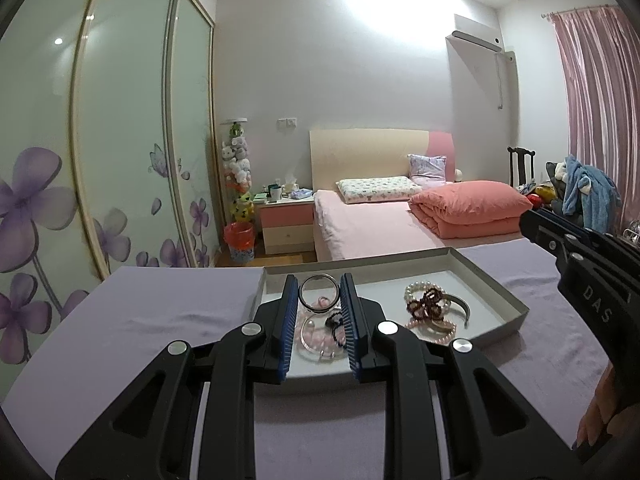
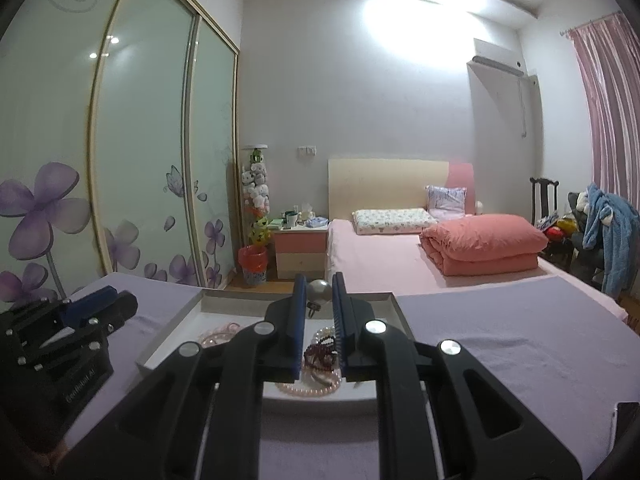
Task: Organize jewelry
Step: 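Lower and open the left tool in the tray while the right tool releases the earring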
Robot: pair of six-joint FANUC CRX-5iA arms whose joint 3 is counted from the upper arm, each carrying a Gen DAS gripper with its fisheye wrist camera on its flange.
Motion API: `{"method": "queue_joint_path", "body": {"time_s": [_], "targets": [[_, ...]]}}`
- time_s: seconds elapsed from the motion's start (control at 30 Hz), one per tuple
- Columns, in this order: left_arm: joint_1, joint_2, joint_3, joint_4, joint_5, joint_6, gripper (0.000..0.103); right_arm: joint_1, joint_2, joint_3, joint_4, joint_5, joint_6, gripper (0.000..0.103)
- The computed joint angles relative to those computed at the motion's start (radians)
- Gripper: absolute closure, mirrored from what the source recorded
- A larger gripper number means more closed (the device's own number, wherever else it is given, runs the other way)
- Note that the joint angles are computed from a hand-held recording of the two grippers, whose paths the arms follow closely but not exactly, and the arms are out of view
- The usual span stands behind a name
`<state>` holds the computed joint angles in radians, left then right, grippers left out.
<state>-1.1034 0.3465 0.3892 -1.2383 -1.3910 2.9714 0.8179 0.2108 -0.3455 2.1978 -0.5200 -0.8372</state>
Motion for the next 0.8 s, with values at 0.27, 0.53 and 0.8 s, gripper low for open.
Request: {"method": "queue_joint_path", "body": {"time_s": [0.27,0.53,0.8], "targets": [[0.105,0.015,0.008,0.100,0.095,-0.026,0.080,-0.047,0.103,0.124,-0.117,0.131,0.078,0.089],[0.151,0.030,0.019,0.153,0.135,-0.051,0.080,-0.056,0.177,0.207,-0.228,0.184,0.174,0.089],[0.217,0.027,0.020,0.235,0.212,-0.103,0.080,-0.038,0.239,0.281,-0.460,0.246,0.348,0.089]]}}
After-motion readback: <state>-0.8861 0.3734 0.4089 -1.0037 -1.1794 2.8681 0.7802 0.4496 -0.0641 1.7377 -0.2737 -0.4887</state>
